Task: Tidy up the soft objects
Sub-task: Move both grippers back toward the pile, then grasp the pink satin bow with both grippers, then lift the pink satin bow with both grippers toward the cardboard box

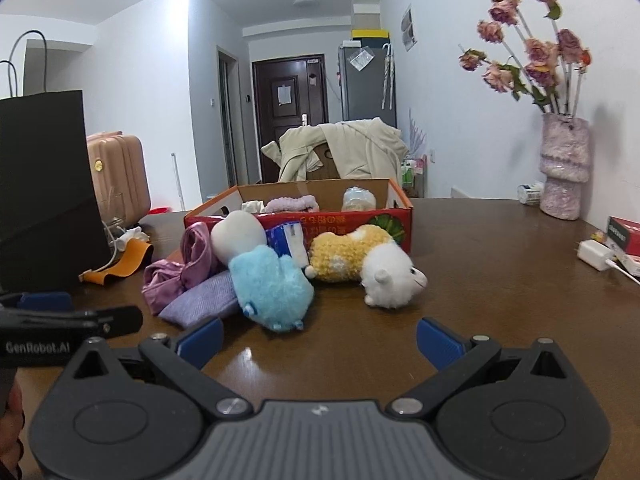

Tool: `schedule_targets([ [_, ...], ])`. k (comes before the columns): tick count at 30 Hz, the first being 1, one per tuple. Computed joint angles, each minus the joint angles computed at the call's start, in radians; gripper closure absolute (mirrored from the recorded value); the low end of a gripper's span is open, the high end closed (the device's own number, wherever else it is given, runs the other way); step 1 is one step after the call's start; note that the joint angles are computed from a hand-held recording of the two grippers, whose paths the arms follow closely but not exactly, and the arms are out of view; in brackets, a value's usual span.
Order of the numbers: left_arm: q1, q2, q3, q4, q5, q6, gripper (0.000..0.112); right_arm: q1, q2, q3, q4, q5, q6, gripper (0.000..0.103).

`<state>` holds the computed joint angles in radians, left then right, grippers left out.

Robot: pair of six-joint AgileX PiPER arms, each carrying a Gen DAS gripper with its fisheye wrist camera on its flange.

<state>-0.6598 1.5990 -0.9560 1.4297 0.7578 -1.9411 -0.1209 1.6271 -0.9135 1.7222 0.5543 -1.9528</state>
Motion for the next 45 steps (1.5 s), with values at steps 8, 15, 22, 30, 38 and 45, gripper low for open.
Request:
schedule_targets([
  [8,0.287,0.067,-0.103,-0.071,-0.311,0.131,0.031,0.107,0.182,-0.329,-0.321,0.07,0.424,0.022],
  [15,0.444,0.133,-0.138,-0.309,-0.507,0.351,0.046,0.228,0.339,-0.564,-0.458,0.106,0.66,0.047],
  [22,0.461,0.139,-0.12,-0.27,-0.564,0.33,0.083,0.298,0.444,-0.696,-0.528,0.119,0.818,0.083],
  [30,0.407,0.071,-0.096,-0.228,-0.508,0.319,0.091,0.289,0.392,-0.622,-0.444,0.104,0.758,0.099],
  [38,0.243,-0.065,-0.056,-0.168,-0.38,0.272,0.091,0.185,0.187,-0.401,-0.303,0.177,0.584,0.099],
  [45,0.059,-0.091,-0.079,-0.164,-0.261,0.256,0.092,0.032,0.019,-0.201,-0.232,0.256,0.488,0.099],
])
